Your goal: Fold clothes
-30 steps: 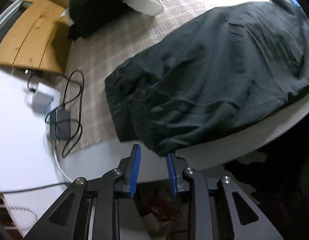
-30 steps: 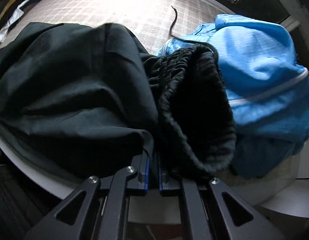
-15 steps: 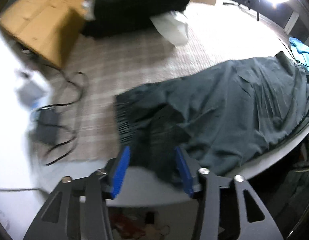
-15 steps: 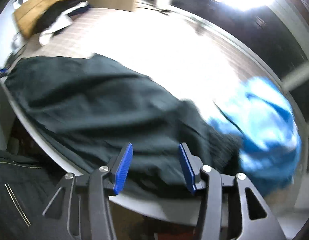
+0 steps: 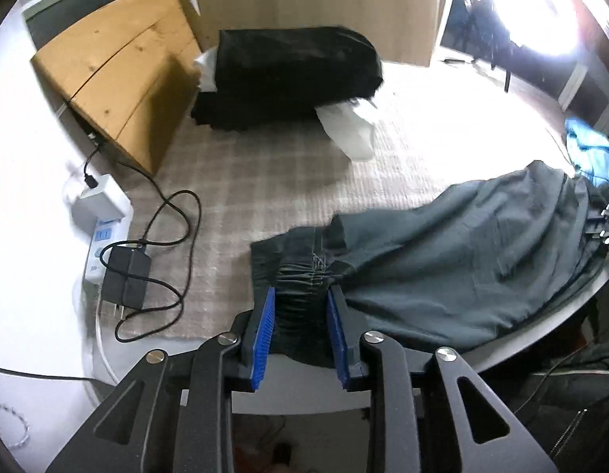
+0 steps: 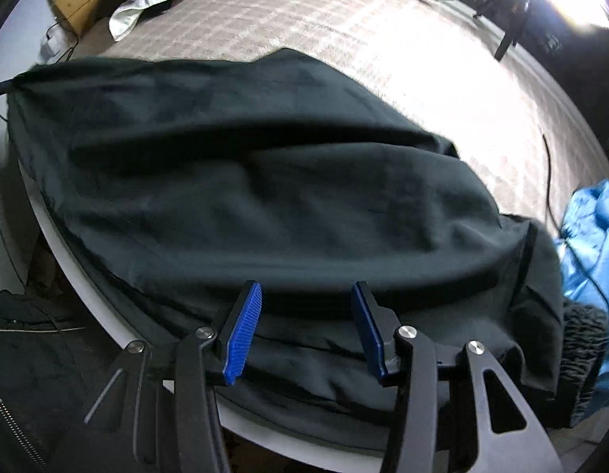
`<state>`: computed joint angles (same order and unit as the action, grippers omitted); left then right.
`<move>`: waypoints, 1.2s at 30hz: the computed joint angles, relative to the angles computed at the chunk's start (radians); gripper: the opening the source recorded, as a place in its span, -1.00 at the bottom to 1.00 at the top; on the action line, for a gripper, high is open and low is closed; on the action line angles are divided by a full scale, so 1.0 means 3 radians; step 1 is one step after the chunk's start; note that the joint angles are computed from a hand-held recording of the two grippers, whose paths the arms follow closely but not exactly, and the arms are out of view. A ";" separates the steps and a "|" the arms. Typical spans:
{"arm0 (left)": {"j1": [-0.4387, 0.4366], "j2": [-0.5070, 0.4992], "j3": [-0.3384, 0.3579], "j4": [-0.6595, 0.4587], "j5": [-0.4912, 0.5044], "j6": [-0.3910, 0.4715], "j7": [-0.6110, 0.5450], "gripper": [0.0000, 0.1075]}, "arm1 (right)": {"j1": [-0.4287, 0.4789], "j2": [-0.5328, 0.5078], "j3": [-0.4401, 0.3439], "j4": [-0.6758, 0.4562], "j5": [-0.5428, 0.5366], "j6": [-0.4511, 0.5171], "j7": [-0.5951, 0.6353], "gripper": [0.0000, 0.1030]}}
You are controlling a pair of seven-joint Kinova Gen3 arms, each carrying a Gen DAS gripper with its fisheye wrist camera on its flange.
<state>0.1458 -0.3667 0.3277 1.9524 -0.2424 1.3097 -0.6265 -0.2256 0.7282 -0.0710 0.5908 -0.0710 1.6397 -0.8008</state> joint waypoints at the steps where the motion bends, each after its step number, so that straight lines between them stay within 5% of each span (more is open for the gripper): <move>1: -0.0067 0.0112 0.0014 0.0063 0.0031 0.0034 -0.0070 -0.12 | -0.0028 -0.0008 0.0020 0.0033 0.0036 -0.0015 -0.0013 -0.09; 4: 0.0033 0.0357 -0.0130 0.0209 0.0061 0.0066 -0.0086 -0.25 | -0.0092 -0.0078 0.0045 0.0184 0.0117 -0.0105 -0.0054 -0.09; 9: 0.0079 0.0157 -0.0319 0.0301 0.0018 -0.0367 -0.0212 -0.19 | -0.0115 -0.0266 -0.0032 0.0457 0.0068 -0.0243 -0.0038 -0.09; 17: 0.0062 0.0827 -0.0440 0.0285 -0.0087 -0.0693 -0.0663 -0.19 | -0.0296 -0.0487 -0.0031 0.0993 0.0194 -0.0427 -0.0119 -0.09; 21: 0.0147 0.0732 -0.0444 0.0369 -0.0159 -0.0862 -0.0641 -0.61 | -0.0291 -0.0555 -0.0016 0.1064 0.0203 -0.0462 -0.0254 -0.09; 22: 0.0153 0.0686 -0.0450 0.0387 -0.0154 -0.0884 -0.0648 -0.89 | -0.0290 -0.0564 -0.0010 0.1071 0.0209 -0.0464 -0.0294 -0.09; 23: 0.0149 0.0625 -0.0476 0.0404 -0.0114 -0.0912 -0.0683 -0.90 | -0.0289 -0.0574 -0.0004 0.1078 0.0216 -0.0467 -0.0335 -0.09; 30: -0.0105 0.0028 -0.0642 0.0469 0.0066 -0.0854 -0.0890 -0.93 | -0.0233 -0.0595 -0.0004 0.1048 0.0199 -0.0395 -0.0506 -0.09; 36: -0.0304 0.0609 -0.0458 0.0503 -0.0211 -0.0762 -0.0856 -0.92 | -0.0273 -0.0631 -0.0013 0.1080 0.0242 -0.0327 -0.0548 -0.09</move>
